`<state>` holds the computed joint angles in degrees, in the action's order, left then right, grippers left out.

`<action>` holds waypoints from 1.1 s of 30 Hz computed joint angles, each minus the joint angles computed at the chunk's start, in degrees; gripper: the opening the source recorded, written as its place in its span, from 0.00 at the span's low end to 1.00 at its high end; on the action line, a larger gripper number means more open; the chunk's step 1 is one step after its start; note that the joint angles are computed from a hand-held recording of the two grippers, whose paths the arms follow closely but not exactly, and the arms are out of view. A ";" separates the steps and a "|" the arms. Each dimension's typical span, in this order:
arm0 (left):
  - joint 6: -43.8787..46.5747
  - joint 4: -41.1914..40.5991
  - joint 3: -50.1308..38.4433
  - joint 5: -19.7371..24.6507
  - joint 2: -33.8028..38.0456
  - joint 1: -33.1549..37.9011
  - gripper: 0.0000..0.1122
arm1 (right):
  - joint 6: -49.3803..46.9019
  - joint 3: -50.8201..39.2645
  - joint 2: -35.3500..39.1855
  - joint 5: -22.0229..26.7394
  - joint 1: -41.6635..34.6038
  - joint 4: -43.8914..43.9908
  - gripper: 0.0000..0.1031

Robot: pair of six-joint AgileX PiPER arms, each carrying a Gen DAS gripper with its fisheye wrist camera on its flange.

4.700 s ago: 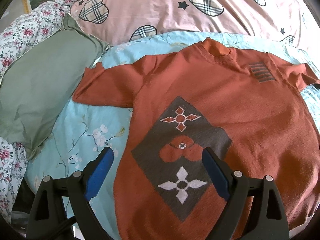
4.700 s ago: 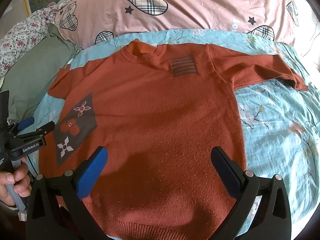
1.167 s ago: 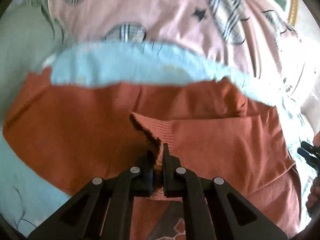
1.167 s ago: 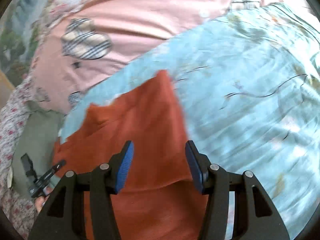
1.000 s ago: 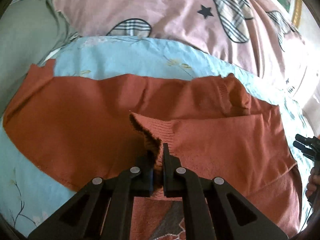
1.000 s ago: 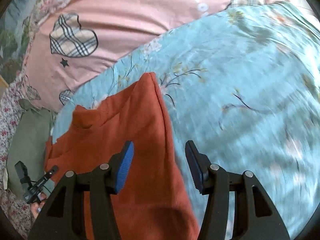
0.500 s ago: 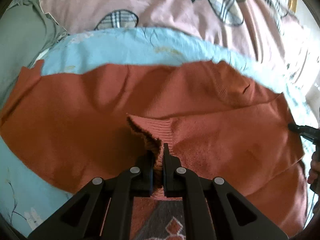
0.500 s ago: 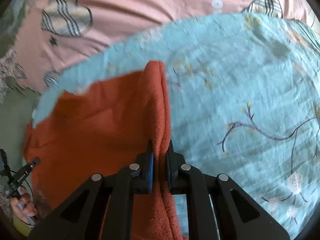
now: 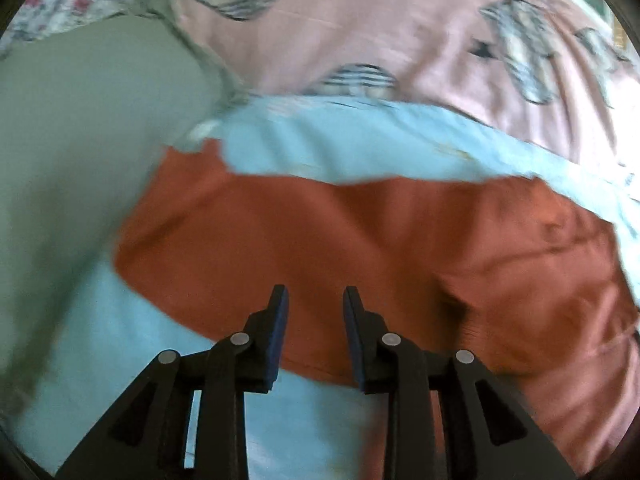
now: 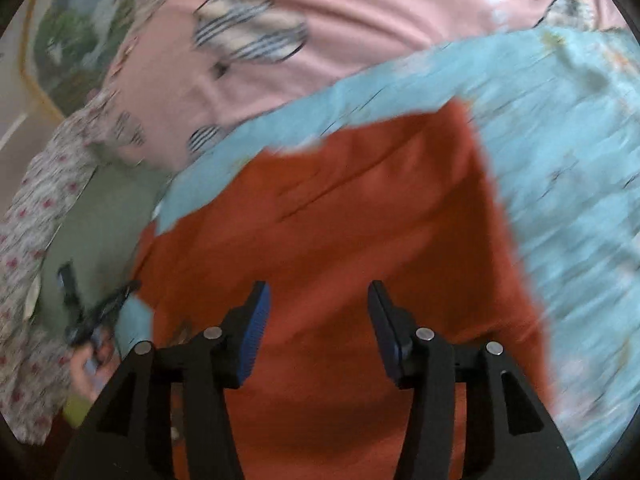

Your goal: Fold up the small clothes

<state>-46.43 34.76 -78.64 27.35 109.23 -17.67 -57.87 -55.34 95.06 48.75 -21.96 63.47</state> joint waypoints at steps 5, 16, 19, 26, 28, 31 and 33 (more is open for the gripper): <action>3.61 -2.48 -10.39 4.37 6.46 8.53 0.46 | 0.38 4.33 -2.09 -1.25 7.18 0.45 0.52; 19.16 -20.29 -42.96 18.83 27.19 21.55 0.65 | 4.00 4.90 -1.48 -3.87 14.66 -2.10 0.53; 27.55 -29.92 -47.62 19.28 31.23 23.88 0.35 | 4.12 4.97 -1.94 -3.36 15.20 -1.45 0.53; 31.61 -36.09 -24.99 2.17 17.14 22.65 0.06 | 2.48 6.62 -5.70 -2.74 13.70 0.62 0.53; 31.69 -37.05 -16.57 -3.27 10.93 20.10 0.05 | 1.67 7.43 -6.55 -2.09 12.33 1.58 0.53; 30.46 -36.84 -5.27 -10.00 1.93 14.41 0.05 | 1.22 8.44 -7.60 -1.70 10.66 2.09 0.53; 29.33 -37.17 0.14 -14.22 -2.11 9.73 0.05 | -0.04 9.53 -8.07 -0.42 8.41 3.41 0.53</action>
